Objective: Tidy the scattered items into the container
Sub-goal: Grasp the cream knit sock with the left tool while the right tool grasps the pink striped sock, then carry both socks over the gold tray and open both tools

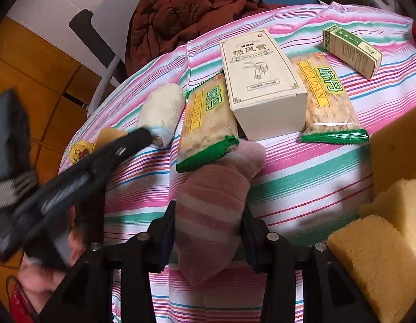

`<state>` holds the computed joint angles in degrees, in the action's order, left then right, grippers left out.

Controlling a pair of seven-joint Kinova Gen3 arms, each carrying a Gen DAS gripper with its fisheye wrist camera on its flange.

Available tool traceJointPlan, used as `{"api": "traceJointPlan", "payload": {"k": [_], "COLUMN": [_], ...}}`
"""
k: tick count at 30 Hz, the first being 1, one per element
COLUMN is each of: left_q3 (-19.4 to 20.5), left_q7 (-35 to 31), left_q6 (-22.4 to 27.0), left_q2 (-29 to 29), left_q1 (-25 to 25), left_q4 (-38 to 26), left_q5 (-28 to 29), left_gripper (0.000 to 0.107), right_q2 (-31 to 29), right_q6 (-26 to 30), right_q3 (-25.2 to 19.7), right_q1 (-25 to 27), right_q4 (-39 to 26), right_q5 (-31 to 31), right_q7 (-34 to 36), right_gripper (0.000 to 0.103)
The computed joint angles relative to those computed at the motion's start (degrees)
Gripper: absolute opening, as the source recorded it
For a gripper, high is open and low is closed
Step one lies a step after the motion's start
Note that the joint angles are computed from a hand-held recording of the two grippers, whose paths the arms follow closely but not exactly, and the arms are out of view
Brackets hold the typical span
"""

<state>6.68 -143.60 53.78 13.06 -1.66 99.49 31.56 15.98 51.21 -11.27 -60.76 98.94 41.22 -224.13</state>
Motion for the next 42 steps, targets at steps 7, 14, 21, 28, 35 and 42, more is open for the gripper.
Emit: {"api": "traceJointPlan", "payload": {"k": [7,14,21,28,35,42], "left_q3": [1.0,2.4,1.6,-1.2,-6.6,-11.5], "left_q7": [2.9,0.0,-4.1,-10.6,-21.0,-24.3], "left_q6": [-5.0,-5.3,-4.5,2.8,12.4,20.3], "left_q2": [2.5,3.7,1.6,-0.8,-4.3,-4.2], "left_q1": [2.1,0.5,-2.1,-7.7,-15.6,-21.4], "left_q4": [-0.6,0.1,3.2,4.5,6.1,4.7], "left_q5": [-2.1,0.3,4.2,10.8,18.4,20.4], "left_gripper": [0.061,0.053,0.051,0.051,0.051,0.051], "right_q2": [-0.7,-0.7,-0.2,-0.5,-0.6,1.0], "right_q6": [-1.3,-1.6,-1.6,-6.3,-14.0,-18.6], "right_q3": [0.1,-0.1,0.1,0.8,1.9,2.8], "right_q1": [0.0,0.5,0.9,1.0,1.2,1.7], "right_q4": [1.2,1.3,0.7,2.5,4.8,3.2], "right_q5": [0.7,1.0,0.8,3.8,8.2,7.2], "right_q7": [-1.4,-1.2,0.4,-1.1,-2.9,2.9], "right_gripper": [0.045,0.045,0.045,0.044,0.044,0.044]}}
